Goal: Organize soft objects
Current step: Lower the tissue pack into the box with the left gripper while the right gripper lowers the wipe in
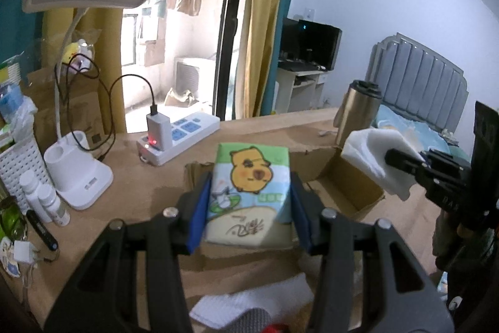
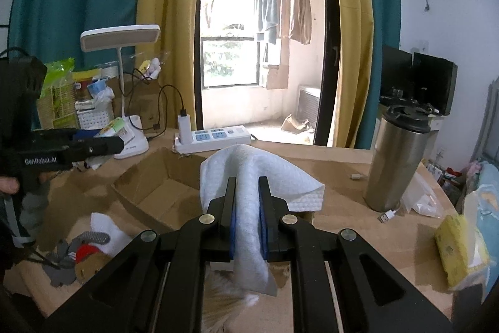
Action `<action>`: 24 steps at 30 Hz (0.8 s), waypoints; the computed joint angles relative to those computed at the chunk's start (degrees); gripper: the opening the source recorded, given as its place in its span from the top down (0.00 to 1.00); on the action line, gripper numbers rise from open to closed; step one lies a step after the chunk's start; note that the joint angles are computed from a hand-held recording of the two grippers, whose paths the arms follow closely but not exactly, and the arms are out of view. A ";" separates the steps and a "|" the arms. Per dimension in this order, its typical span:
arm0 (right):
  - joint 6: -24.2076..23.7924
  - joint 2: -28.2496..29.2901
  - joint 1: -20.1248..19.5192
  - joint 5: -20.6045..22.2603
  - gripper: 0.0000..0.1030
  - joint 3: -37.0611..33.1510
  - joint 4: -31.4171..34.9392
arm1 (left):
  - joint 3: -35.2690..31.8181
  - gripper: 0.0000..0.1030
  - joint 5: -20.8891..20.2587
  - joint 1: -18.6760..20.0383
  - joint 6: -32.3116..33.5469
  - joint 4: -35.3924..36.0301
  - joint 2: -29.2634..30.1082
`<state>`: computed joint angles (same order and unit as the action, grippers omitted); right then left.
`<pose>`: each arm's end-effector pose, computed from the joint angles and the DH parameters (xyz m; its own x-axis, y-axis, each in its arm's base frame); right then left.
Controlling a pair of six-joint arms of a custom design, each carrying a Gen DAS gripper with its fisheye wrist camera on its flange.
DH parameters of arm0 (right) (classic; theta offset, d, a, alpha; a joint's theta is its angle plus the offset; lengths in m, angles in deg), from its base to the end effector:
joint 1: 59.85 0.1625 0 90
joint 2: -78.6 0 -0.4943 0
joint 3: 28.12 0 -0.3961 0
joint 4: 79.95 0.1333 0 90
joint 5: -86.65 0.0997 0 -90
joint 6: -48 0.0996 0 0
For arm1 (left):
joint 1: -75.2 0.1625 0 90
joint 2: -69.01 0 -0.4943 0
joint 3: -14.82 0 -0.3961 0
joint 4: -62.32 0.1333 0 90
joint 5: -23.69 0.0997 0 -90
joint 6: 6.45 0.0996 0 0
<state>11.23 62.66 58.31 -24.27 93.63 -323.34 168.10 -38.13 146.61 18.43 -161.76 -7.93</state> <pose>0.3237 -0.3976 -0.0720 -0.5688 -0.5230 0.6348 -0.8224 0.3516 -0.4472 0.0649 -0.3728 0.2966 -0.8018 0.1244 -0.5844 0.5594 0.5000 -0.6611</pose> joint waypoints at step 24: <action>4.48 0.94 -2.48 -1.65 0.87 -8.02 13.76 | -6.69 0.49 0.43 5.69 0.09 5.20 5.53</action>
<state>15.71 63.60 55.83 -25.92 85.60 -309.58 161.41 -37.70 152.30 18.52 -156.56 -2.41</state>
